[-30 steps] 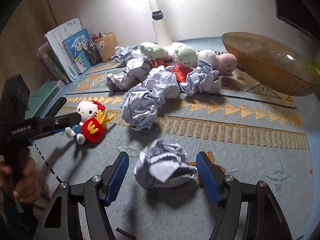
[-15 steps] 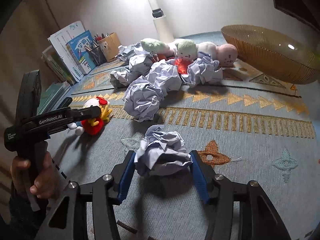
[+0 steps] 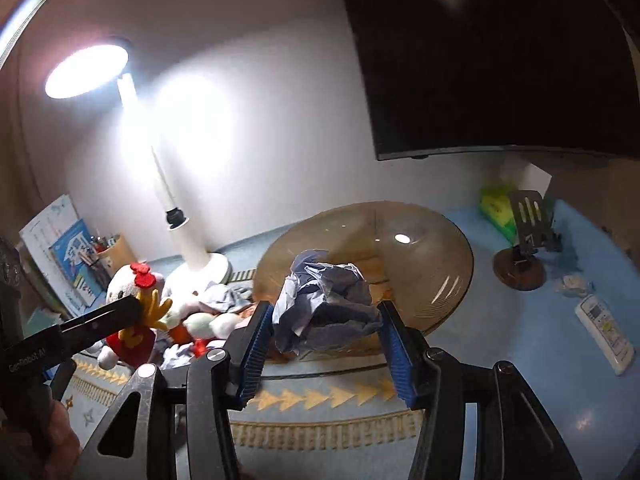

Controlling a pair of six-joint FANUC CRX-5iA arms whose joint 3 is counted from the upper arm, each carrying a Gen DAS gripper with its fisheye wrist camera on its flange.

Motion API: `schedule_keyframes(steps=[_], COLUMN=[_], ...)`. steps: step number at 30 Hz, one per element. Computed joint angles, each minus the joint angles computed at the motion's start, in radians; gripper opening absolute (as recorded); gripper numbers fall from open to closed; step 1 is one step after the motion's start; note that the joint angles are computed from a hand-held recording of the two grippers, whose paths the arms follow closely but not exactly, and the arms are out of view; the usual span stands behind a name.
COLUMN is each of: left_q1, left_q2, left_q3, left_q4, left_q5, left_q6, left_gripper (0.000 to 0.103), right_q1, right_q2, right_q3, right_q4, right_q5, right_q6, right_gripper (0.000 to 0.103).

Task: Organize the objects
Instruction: 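Carry both held items over the amber bowl and open both tools, then move both tools back toward the paper balls on the carpet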

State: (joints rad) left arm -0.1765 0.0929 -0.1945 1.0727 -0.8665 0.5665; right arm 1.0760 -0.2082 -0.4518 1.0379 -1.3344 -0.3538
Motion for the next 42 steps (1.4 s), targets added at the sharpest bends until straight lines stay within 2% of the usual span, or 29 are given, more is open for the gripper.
schedule_keyframes(steps=[2,3,4,5,6,7,8,10,13,15,16,17,19,20,21,24,27,29,30,31,34,36,39,42], left_q1=[-0.052,-0.073,-0.095,-0.114,-0.123,-0.125,-0.117,-0.091,-0.025,0.029,0.052,0.075,0.134,0.17,0.209,0.287,0.293,0.288,0.283,0.286,0.281,0.285,0.273,0.278], left_q2=[0.06,0.085,0.103,0.119,0.136,0.145,0.149,0.133,0.05,-0.031,-0.085,-0.127,-0.197,-0.218,-0.228,-0.234,-0.244,-0.233,-0.228,-0.218,-0.216,-0.215,-0.234,-0.227], left_q3=[0.052,0.073,0.085,0.097,0.12,0.128,0.13,0.103,-0.01,-0.104,-0.166,-0.209,-0.259,-0.282,-0.302,-0.372,-0.425,-0.448,-0.456,-0.444,-0.445,-0.441,-0.465,-0.453], left_q4=[0.005,0.009,0.016,0.018,-0.009,-0.019,-0.017,0.014,0.098,0.123,0.139,0.108,-0.082,-0.136,-0.137,0.004,0.102,0.17,0.176,0.13,0.145,0.122,0.158,0.127], left_q5=[0.025,0.046,0.081,0.118,0.136,0.14,0.122,0.089,0.062,0.083,0.125,0.191,0.322,0.347,0.338,0.296,0.326,0.315,0.321,0.321,0.32,0.316,0.337,0.32], left_q6=[0.009,0.006,-0.005,-0.014,0.002,0.008,0.006,-0.014,-0.089,-0.131,-0.156,-0.14,0.019,0.061,0.064,-0.035,-0.11,-0.153,-0.152,-0.109,-0.141,-0.118,-0.158,-0.15], left_gripper=[0.048,0.049,0.054,0.072,0.082,0.089,0.089,0.089,0.09,0.103,0.103,0.103,0.103,0.103,0.103,0.103,0.103,0.103,0.103,0.103,0.103,0.103,0.103,0.103], right_q1=[-0.055,-0.076,-0.1,-0.119,-0.132,-0.142,-0.145,-0.134,-0.088,-0.044,-0.018,0.005,0.033,0.038,0.04,0.04,0.062,0.071,0.075,0.08,0.085,0.087,0.085,0.085], right_q2=[-0.004,0.009,0.02,0.025,0.031,0.035,0.039,0.034,0.02,0.031,0.041,0.053,0.079,0.096,0.115,0.17,0.252,0.282,0.303,0.315,0.322,0.322,0.32,0.328], right_q3=[-0.003,0.004,0.011,0.012,0.012,0.012,0.013,0.008,-0.015,-0.015,-0.015,-0.015,-0.018,-0.015,-0.004,0.028,0.086,0.088,0.115,0.126,0.124,0.122,0.119,0.125], right_q4=[-0.02,-0.027,-0.033,-0.037,-0.04,-0.044,-0.053,-0.058,-0.043,-0.05,-0.05,-0.049,-0.047,-0.048,-0.058,-0.046,-0.03,-0.014,-0.041,-0.033,-0.009,-0.004,0.002,0.007], right_q5=[0.041,0.046,0.053,0.059,0.062,0.066,0.06,0.061,0.098,0.121,0.13,0.143,0.199,0.235,0.266,0.313,0.234,0.216,0.185,0.163,0.136,0.126,0.122,0.121], right_q6=[0.038,0.057,0.073,0.086,0.097,0.109,0.117,0.108,0.059,0.031,0.015,0.0,-0.021,-0.02,-0.007,0.03,0.083,0.083,0.112,0.116,0.104,0.092,0.081,0.094], right_gripper=[0.052,0.056,0.064,0.069,0.071,0.071,0.071,0.071,0.072,0.072,0.073,0.073,0.079,0.081,0.082,0.082,0.084,0.085,0.085,0.087,0.094,0.096,0.096,0.096])
